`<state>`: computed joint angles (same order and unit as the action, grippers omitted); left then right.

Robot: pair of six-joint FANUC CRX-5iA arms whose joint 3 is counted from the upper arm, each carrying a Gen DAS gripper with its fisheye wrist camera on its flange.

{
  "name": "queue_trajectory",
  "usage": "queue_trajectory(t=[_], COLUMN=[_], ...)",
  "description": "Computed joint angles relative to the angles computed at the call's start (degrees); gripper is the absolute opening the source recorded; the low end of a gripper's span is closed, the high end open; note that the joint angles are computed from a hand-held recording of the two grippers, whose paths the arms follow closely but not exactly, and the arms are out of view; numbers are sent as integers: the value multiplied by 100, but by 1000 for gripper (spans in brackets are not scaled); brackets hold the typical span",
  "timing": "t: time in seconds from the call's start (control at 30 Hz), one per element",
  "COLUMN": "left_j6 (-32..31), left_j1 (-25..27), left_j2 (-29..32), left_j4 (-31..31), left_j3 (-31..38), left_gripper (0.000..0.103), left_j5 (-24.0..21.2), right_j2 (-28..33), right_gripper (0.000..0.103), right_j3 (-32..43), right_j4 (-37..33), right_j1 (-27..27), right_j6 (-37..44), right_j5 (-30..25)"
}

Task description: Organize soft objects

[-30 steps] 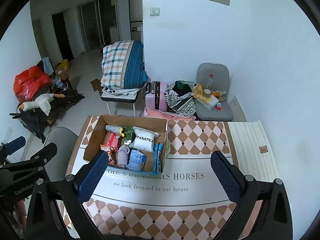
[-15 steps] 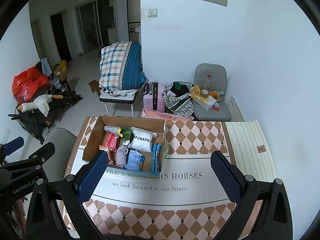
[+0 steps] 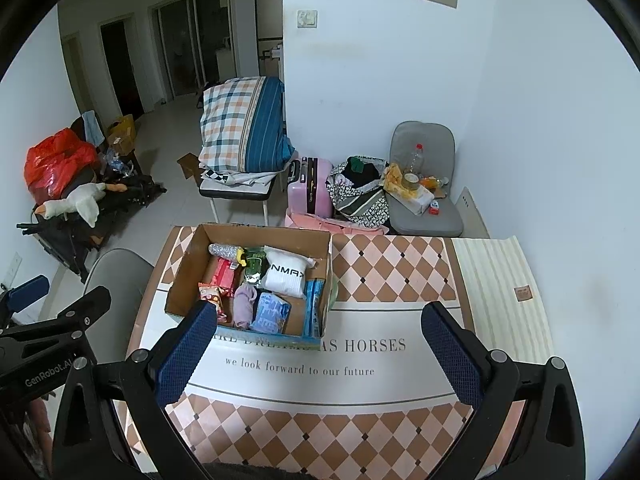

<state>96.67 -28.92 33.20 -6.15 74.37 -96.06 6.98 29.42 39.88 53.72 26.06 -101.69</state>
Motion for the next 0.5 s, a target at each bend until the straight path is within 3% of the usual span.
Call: queue_trajectory(t=[0.5], left_j6=[-48], left_j1=[14], left_j2=[180], left_j4=[43], left_j3=[319], left_gripper=[97], left_j5=[-181], right_j2=[4], right_gripper=[103], right_j3=[-47], right_j4=[-75], right_j1=[-48], right_j6=[24], right_j5=[32])
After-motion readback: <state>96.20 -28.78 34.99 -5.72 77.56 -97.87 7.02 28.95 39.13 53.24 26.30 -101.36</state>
